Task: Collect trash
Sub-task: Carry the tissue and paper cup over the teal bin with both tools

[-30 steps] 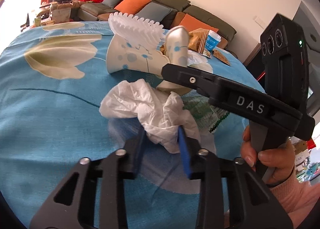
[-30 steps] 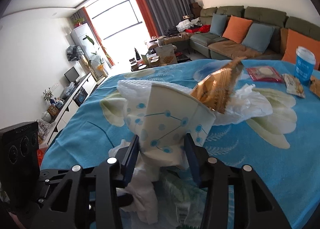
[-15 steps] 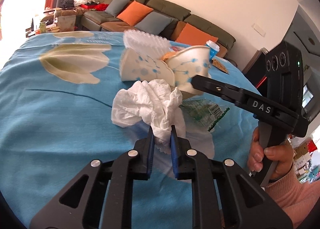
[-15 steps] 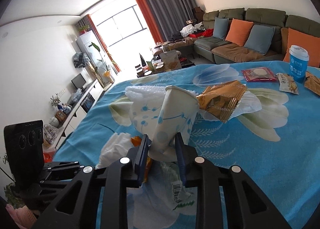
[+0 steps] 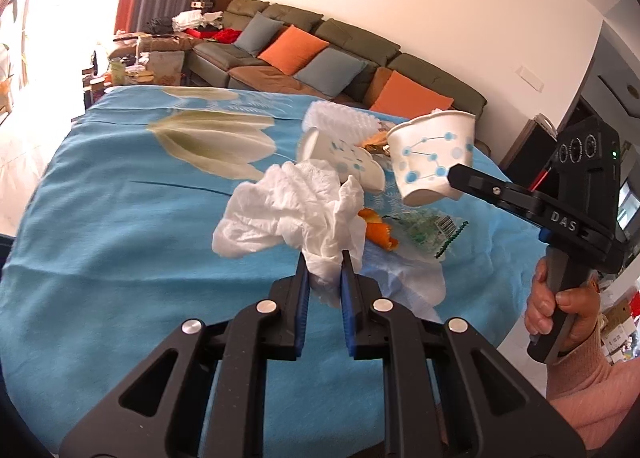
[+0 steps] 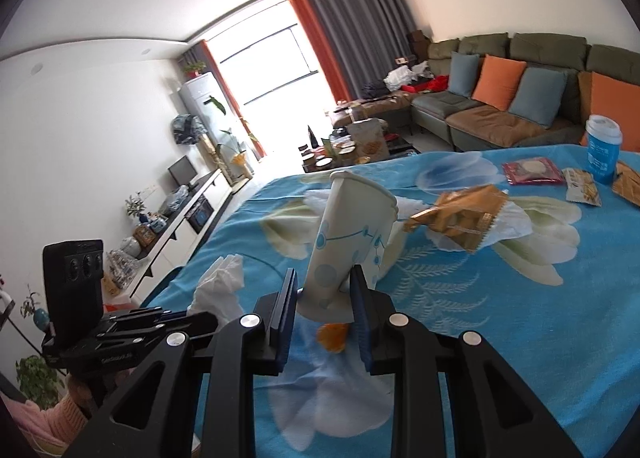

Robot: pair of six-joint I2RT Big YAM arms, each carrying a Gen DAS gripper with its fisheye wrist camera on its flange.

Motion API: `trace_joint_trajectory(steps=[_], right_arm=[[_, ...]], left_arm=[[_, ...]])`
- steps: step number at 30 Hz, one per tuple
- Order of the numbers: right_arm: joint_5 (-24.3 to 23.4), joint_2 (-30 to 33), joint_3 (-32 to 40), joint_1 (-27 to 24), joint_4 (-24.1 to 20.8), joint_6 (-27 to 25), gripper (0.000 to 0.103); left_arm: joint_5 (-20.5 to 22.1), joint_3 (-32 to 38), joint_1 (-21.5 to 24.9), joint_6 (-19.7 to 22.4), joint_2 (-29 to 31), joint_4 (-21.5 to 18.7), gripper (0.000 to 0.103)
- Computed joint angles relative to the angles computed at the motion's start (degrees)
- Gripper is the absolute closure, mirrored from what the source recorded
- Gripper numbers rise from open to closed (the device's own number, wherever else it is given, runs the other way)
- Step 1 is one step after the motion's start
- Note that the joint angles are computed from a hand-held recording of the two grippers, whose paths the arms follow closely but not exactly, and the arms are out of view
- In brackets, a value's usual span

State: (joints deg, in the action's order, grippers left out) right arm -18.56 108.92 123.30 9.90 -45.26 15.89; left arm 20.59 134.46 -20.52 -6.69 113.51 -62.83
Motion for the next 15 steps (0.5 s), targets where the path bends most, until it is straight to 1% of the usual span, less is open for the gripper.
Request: trace_joint_trajectory(steps=[3,9,15], right_arm=[[-1.2,0.5,1.0,0.7,-0.3,-0.8,0.078],[-4.8,3.5,5.7,3.1,-2.3,-3.2,0.078],[-8.6,9.3,15.0,5.9,-7.4,-5.4,0.078]], left_arm=[[-0.4,-3.7,0.9,-0.3,-2.6,1.7,0.088],[-1.9,-9.6,3.0,-1.5,-7.2,4.2,0.088],[-4.3,-15.6,5.3,-3.0,-11.8,6.3,0.088]])
